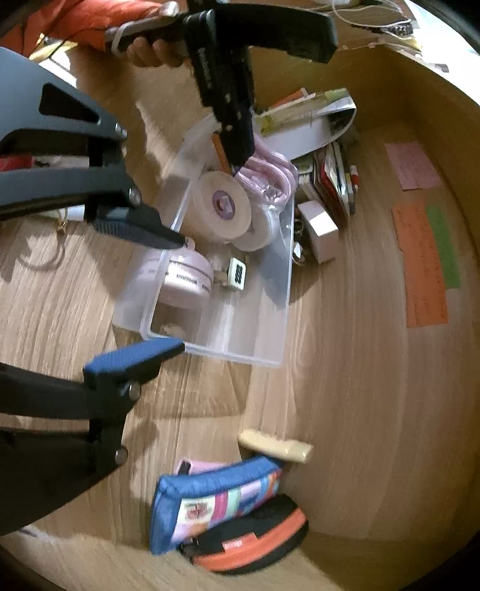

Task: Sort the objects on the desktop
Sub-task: 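Carry the card pack and clip into the clear box and open both tools, then grasp the white drawstring pouch with the left tool while the right tool grasps the gold gourd ornament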

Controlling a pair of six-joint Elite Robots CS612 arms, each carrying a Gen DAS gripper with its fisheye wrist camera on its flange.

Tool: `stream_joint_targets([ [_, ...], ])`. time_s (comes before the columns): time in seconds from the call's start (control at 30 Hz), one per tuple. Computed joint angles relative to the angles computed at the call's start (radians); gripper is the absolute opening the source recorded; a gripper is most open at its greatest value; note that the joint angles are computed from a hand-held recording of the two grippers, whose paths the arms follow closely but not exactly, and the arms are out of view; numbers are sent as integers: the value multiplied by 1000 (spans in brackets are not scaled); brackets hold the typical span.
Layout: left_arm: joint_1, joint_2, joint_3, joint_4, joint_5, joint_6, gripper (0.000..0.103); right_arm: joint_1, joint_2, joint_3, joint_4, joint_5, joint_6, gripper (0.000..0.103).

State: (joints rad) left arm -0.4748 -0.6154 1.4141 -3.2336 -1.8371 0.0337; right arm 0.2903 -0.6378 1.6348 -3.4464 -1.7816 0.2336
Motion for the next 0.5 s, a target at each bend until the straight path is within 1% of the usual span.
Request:
stream_joint_targets([
  [0.03,-1,-1,1,-7,4,-3,33,2,-2,4,-2,-5,0,53],
  [0.1,1,-5,4,-20,3,-13,33,7,-6,12,-4,-12,7,57],
  [0.2,5,-13,13,-34,-11,-23,35,10,-12,26,-14,-17,15,58],
  [0.23,7,-16,17,-39,-16,-25,39,12,-14,30,-14,-20,18,58],
  [0.27,8,-20,24,-49,-21,-28,45,13,-17,35,-15,-22,23,58],
  [0.3,12,-24,32,-62,-36,-24,48,14,-19,39,-17,-22,28,58],
  [0.33,13,-28,42,-78,-33,-25,54,15,-20,42,-18,-22,33,58],
  [0.4,13,-40,67,-115,-19,-20,57,18,-23,51,-20,-20,43,60],
  [0.5,14,-57,102,-142,-16,-16,64,25,-26,66,-31,-22,55,66],
])
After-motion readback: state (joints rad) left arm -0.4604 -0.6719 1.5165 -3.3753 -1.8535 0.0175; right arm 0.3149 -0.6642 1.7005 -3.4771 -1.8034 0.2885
